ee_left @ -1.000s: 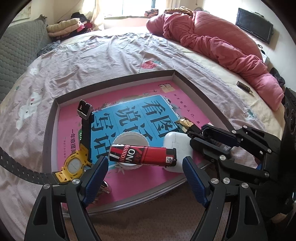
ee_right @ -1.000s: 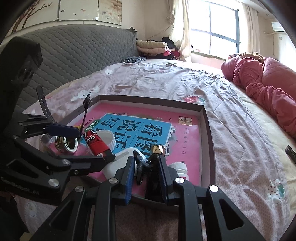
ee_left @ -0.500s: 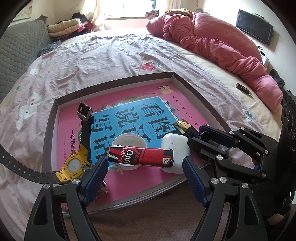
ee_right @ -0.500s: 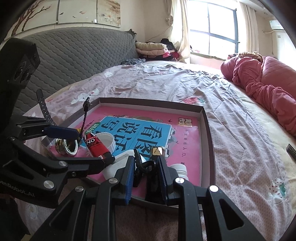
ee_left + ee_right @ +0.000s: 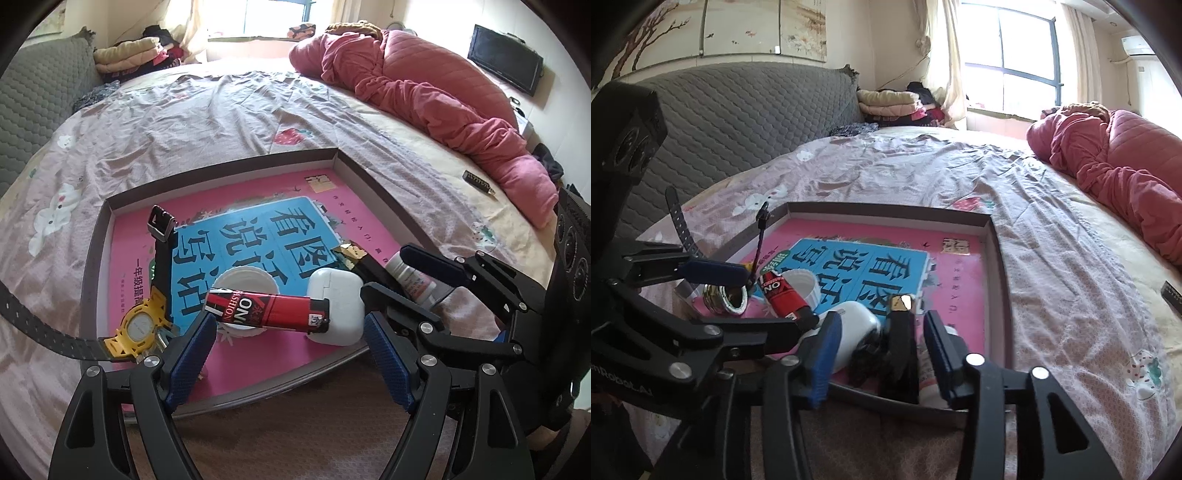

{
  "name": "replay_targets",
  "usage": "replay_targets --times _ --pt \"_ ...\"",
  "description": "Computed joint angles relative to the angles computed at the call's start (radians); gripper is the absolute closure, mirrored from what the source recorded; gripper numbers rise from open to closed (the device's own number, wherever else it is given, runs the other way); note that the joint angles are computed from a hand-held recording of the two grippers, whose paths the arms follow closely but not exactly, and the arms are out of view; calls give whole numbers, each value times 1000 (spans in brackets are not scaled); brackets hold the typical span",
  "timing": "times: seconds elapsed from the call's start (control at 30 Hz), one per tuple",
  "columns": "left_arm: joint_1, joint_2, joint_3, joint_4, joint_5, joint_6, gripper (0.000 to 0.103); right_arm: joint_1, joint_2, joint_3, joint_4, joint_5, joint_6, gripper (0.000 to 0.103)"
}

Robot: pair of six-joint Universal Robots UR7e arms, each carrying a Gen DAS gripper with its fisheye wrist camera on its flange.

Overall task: Organize rigid objects
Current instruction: 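Withdraw the left gripper up and away from the box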

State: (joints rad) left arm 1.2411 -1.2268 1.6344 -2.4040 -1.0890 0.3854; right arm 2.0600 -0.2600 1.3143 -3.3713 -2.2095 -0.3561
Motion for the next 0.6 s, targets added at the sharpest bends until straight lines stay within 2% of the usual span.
replay_targets --times 0.23,0.33,0.5,0.6 --pt "-8 -34 35 -25 -2 -14 19 18 -9 37 -109 -36 -9 51" --pt "-11 -57 60 -45 -3 -32 19 30 -18 60 -150 -58 15 44" --pt "-10 -103 108 -67 -15 -86 19 50 -25 80 -185 -86 63 43" --pt "-13 -131 143 -89 1 -101 19 61 -34 105 -205 -98 121 41"
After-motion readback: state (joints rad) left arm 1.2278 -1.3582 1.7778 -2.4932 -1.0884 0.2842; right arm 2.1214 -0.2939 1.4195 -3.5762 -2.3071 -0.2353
